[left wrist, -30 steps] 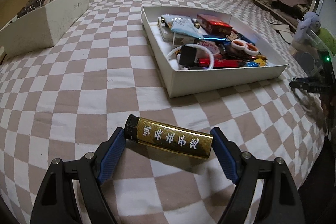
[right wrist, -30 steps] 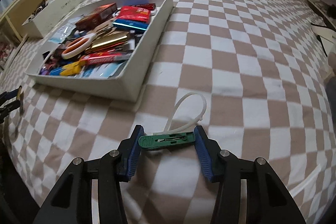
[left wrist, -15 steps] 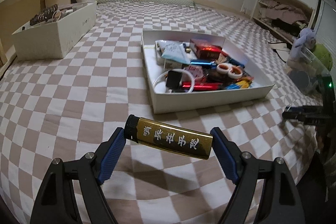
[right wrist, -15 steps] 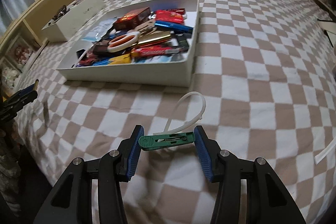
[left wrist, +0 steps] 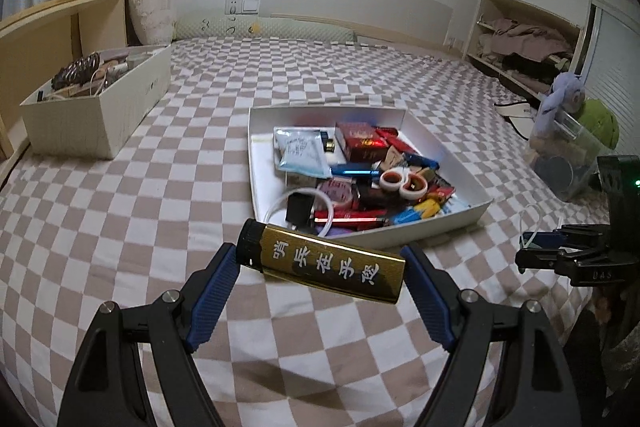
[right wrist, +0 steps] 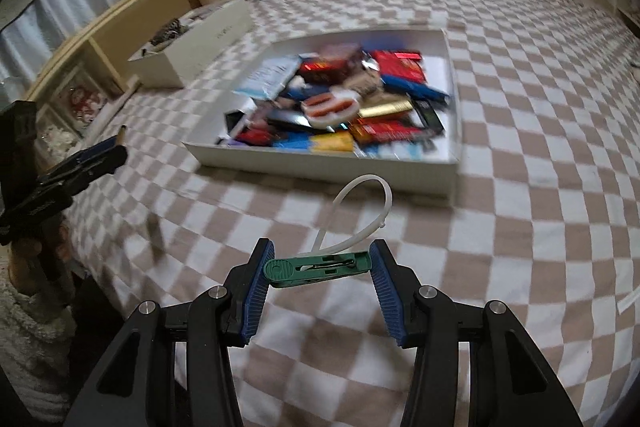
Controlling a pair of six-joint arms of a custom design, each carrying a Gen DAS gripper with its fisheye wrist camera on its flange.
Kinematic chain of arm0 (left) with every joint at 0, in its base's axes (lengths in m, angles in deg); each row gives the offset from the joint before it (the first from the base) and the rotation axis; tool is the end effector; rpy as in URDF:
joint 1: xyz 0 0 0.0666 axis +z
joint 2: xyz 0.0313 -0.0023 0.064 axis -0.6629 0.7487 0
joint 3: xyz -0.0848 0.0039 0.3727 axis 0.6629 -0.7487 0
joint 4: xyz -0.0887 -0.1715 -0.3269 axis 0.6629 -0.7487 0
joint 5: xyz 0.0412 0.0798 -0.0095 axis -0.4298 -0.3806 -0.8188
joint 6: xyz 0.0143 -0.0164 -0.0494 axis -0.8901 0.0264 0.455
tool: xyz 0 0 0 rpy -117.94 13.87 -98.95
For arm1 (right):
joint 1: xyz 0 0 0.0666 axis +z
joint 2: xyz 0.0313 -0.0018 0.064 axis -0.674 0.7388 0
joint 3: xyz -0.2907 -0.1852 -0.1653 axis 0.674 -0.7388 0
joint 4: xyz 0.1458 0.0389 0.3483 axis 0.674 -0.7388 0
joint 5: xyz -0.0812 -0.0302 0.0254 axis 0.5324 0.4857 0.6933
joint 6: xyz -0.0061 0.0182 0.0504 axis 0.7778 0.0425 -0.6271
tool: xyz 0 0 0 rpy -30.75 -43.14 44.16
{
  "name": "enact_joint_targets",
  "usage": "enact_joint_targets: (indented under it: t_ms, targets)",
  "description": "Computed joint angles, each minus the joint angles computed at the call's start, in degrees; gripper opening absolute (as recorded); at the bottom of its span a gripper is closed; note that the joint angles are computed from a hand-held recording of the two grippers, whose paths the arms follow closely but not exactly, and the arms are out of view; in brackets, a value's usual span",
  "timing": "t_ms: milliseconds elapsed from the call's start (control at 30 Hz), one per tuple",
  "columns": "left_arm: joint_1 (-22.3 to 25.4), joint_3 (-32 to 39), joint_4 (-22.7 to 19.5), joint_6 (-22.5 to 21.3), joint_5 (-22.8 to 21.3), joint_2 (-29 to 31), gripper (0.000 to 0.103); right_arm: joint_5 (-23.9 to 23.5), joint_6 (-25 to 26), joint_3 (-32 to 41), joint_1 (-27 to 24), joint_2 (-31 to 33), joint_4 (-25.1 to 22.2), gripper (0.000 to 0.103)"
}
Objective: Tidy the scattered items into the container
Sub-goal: 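Carry the gold lighter with the left tool while the right tool carries the green clip over the tray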
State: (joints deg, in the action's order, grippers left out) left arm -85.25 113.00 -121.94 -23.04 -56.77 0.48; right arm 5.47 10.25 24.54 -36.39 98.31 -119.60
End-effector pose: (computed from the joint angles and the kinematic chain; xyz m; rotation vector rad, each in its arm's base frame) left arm 0.3053 -0.2766 0.3870 0.1493 2.3018 -0.2524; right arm 0.3299 0.0487 0.3674 -0.4745 2.5128 0.5268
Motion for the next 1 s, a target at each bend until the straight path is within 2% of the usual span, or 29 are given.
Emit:
enact_joint_targets:
  t_ms: [500,1000]
  targets:
    - [2.4,6.97,0.26,-4.31,0.51,4.61,0.082,-0.04,0.34,11.07,4.04,7.85,1.51,0.05]
    - [4.69,12.7,0.51,-7.04,3.04,11.35,0.082,1.1,-1.9,18.33,2.59,17.15,2.2,0.05]
